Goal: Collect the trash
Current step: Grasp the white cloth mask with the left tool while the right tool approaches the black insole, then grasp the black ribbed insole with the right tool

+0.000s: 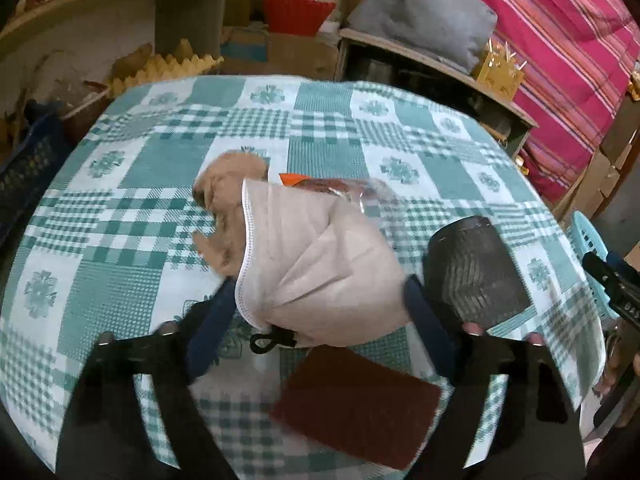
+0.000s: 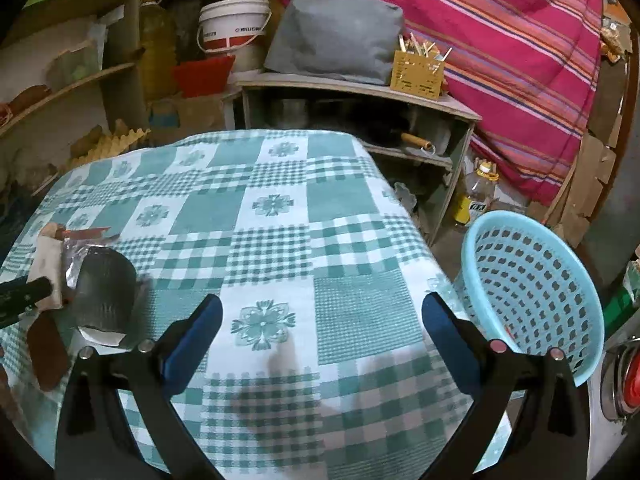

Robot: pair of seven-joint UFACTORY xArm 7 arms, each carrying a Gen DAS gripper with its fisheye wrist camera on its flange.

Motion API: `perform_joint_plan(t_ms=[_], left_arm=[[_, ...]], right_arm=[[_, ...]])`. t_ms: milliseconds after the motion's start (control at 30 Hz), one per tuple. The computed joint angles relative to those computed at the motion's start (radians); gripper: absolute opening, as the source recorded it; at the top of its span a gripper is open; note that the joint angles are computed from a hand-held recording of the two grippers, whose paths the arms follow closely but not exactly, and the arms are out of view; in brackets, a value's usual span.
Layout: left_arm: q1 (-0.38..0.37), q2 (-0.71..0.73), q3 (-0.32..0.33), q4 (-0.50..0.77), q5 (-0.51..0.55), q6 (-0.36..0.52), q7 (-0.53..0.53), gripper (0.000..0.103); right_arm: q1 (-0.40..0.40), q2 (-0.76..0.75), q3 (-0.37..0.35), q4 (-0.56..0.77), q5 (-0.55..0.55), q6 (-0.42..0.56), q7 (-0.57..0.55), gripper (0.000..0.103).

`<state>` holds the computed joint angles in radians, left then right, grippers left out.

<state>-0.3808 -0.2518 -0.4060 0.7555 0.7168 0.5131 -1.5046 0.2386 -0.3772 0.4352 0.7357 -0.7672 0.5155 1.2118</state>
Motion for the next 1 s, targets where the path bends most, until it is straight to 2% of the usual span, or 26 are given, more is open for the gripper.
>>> perform_joint_plan(t_ms=[33,133,200,367,633,833,1000], left_arm=[[-0.002,0.006,0.006,0.0,-0.009,-0.004,0.013,0.063],[-0.003,-0.002,0.021,-0.018,-0.031,-0.036,0.031,0.032],[0.003,-0.024,0.018,-0.031,-0.035,-0.042,0.033,0.02],[0.028,-0.095,-0.019,-0.047,-0.031,0.004,0.04,0.014],[0.051,-0.24,-0.036,-0.097,-0.105,0.049,0.116,0.014],[0.072,-0.355,-0.024,-0.185,-0.198,0.027,0.186,0.014],[0.085,-0.438,-0.023,-0.248,-0.264,0.015,0.256,0.014]], right_arm=[[0.004,0.004,-0.002,0.003,0.006,-0.003,-0.004,0.098],[0.014,0.015,-0.001,0.012,0.011,-0.014,-0.018,0.098],[0.018,0.026,0.003,0.024,0.006,-0.017,-0.02,0.098],[0.036,0.054,0.01,0.052,-0.007,-0.036,-0.023,0.097],[0.084,0.12,0.015,0.125,-0.036,-0.053,-0.007,0.097],[0.148,0.226,0.013,0.215,-0.087,-0.034,0.021,0.098],[0.224,0.316,-0.024,0.286,-0.08,-0.022,0.007,0.098]])
